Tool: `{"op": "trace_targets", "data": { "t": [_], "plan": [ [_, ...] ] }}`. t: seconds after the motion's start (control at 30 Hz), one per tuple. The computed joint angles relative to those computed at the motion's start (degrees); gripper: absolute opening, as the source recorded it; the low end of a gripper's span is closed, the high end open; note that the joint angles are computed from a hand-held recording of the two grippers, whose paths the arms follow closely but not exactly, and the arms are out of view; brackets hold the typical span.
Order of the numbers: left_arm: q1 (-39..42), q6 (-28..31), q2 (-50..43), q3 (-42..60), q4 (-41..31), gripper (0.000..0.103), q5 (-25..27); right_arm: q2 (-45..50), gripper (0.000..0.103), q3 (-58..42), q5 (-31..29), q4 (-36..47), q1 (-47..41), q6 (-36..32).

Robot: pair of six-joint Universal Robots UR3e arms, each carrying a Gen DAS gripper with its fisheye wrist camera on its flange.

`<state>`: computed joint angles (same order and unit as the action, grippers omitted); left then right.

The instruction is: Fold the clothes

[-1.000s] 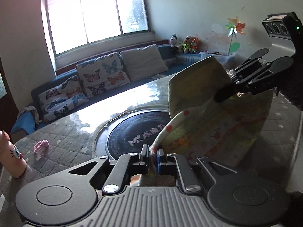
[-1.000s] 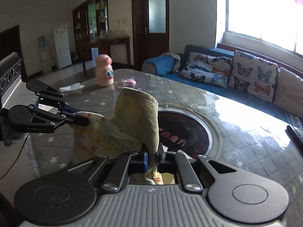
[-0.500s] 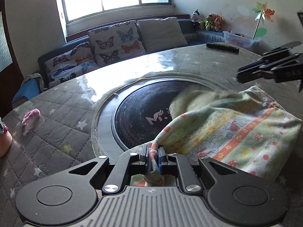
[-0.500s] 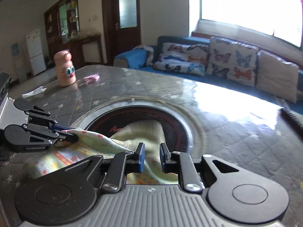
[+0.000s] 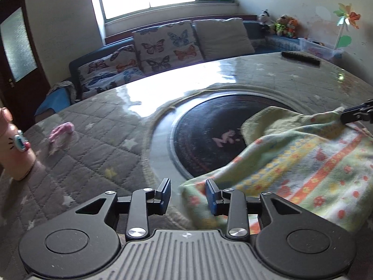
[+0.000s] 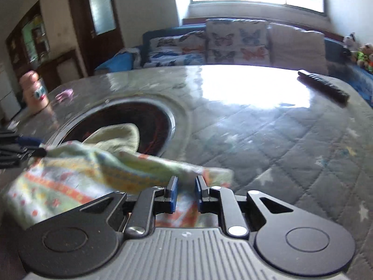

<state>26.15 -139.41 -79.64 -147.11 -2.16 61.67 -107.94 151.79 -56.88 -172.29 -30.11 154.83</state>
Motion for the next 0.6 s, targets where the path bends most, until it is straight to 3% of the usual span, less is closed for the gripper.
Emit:
{"op": "trace_targets", "data": {
  "t": [0.17,0.3,0.47,0.6],
  "plan": [
    [1.4,-2.2,5.5,1.0,-5.3,0.035,-3.0,-2.1,0.016,-2.4,2.9,3.5,1.6,0.1],
    [-2.0,-2.8,8.0,2.7,-10.1,0.035,-5.5,5.6,0.016,-7.8,0.6,1.1,9.4,3.0],
    [-11.5,-7.5,-0.3,7.5,-7.3,0.035,-2.9,17.0,0.016,-15.2,-5.9,-3.1,17.2,8.4],
    [-17.0,-11.2,-7.9,13.5,-7.4,0.035,-0.1,21.3,0.016,-18.0,-6.5,-4.3,17.5,11.4]
  ]
}}
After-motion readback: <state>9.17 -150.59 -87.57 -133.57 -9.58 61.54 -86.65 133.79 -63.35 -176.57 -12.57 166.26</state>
